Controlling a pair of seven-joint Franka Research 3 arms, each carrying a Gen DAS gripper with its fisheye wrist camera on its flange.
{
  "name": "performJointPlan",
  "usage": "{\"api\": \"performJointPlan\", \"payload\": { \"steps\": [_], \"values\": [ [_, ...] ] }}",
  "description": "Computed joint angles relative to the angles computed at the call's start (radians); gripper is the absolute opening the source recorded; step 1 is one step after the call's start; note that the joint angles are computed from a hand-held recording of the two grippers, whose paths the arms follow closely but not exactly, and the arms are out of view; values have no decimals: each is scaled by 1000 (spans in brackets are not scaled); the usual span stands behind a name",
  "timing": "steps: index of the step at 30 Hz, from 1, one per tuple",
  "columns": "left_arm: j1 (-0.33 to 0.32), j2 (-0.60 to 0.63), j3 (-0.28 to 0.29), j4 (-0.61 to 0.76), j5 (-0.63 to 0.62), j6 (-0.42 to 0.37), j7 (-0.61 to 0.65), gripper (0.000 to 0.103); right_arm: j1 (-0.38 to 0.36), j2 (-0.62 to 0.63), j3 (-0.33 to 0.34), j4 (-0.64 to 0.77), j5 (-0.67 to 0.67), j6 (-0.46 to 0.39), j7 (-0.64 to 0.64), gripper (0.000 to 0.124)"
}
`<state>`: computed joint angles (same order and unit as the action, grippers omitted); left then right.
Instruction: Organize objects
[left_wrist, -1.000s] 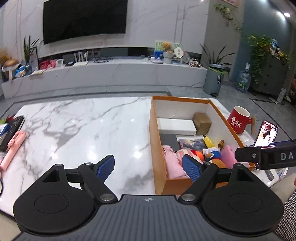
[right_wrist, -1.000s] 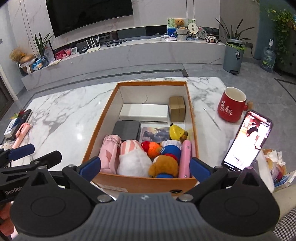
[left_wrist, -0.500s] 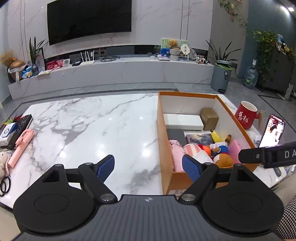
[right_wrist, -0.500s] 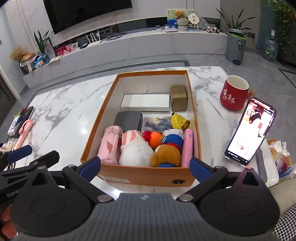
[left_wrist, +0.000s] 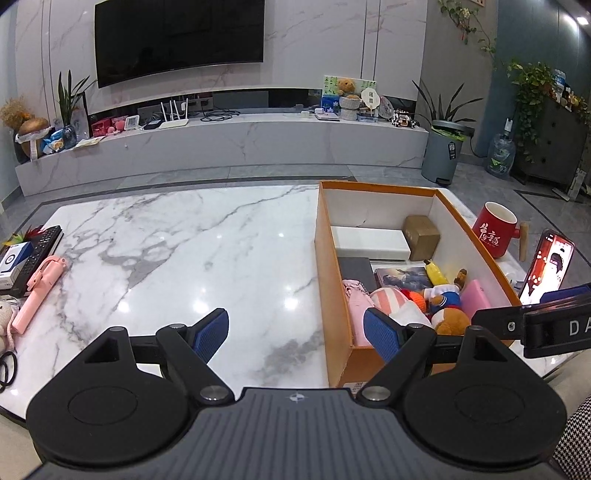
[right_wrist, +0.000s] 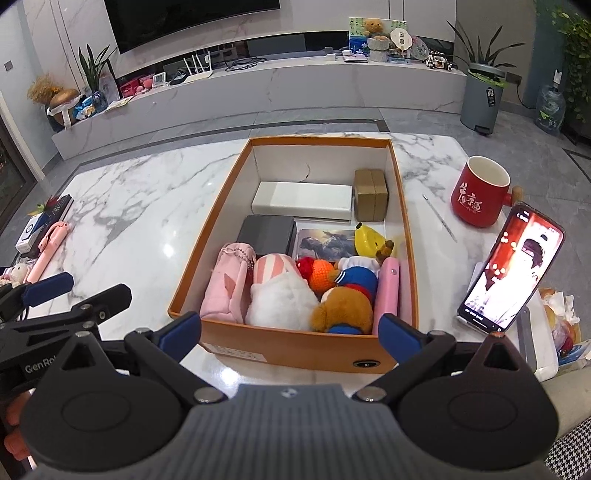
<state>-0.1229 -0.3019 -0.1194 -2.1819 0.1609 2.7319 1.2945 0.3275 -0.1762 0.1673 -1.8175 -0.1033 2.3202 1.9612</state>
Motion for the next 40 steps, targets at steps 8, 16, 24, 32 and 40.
{"api": "performJointPlan", "payload": {
  "steps": [8,16,24,32,40],
  "values": [
    [4,-1,2,-1,-3,5,0,96,5,6,4,9,-18,-2,-2,102],
    [2,-3,5,-6,-4,10,8,96,7,7,3,9,-18,-1,-2,102],
    [3,-6,1,-7,-1,4,10,96,9,8,4,13,-20,-6,2,102],
    [2,-11,4,-10,4,6,12,96,9,4,3,8,-17,-1,-1,102],
    [0,-15,3,-13,2,14,29,96,8,4,2,7,-8,-2,-2,102]
  ]
}}
